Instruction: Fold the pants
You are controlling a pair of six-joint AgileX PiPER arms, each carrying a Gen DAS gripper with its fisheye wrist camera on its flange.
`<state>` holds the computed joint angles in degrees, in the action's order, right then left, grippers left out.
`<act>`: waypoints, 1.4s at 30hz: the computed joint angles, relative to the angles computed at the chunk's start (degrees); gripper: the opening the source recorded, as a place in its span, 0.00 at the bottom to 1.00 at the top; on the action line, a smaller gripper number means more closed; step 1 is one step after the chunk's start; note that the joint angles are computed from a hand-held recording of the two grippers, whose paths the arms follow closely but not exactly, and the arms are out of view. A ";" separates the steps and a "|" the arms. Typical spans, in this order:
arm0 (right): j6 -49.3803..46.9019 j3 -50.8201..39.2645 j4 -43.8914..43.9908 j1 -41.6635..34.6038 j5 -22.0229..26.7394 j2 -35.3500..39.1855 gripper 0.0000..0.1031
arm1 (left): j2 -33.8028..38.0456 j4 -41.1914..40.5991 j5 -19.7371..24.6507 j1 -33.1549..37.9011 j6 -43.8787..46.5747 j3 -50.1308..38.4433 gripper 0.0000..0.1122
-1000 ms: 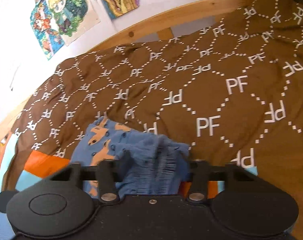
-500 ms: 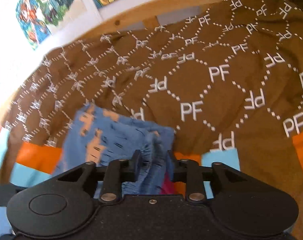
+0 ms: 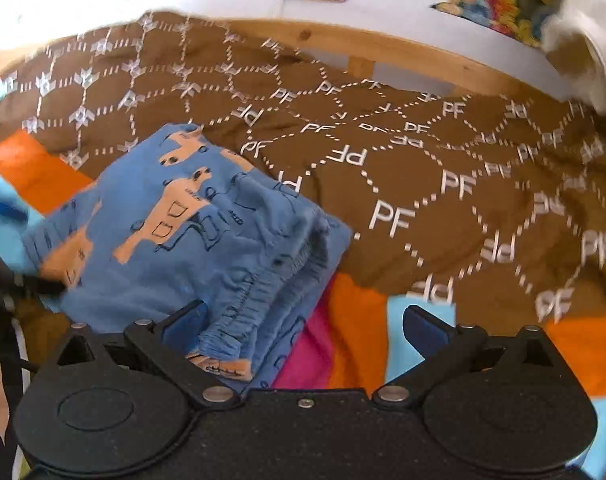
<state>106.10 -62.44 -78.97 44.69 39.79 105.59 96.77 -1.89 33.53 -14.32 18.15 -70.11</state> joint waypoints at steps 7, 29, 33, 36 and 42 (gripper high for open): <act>-11.90 -1.23 9.74 -4.90 -6.44 -5.92 0.99 | 0.61 -4.11 11.85 3.08 4.99 -9.21 0.91; -11.24 -11.63 -3.82 -10.19 8.53 7.80 0.99 | 20.59 -3.67 -15.09 -1.28 -13.34 -22.58 0.91; -6.41 -8.45 -11.55 -5.81 11.47 4.02 0.99 | 15.89 -14.70 -11.71 0.80 -1.87 -19.87 0.91; -7.28 -9.31 -10.00 -1.83 10.27 4.66 0.99 | 12.92 -19.37 -5.55 2.20 4.84 -16.76 0.91; -9.27 -8.13 -3.73 4.41 13.49 7.62 0.99 | 4.22 -9.19 -12.73 0.48 0.07 -1.12 0.91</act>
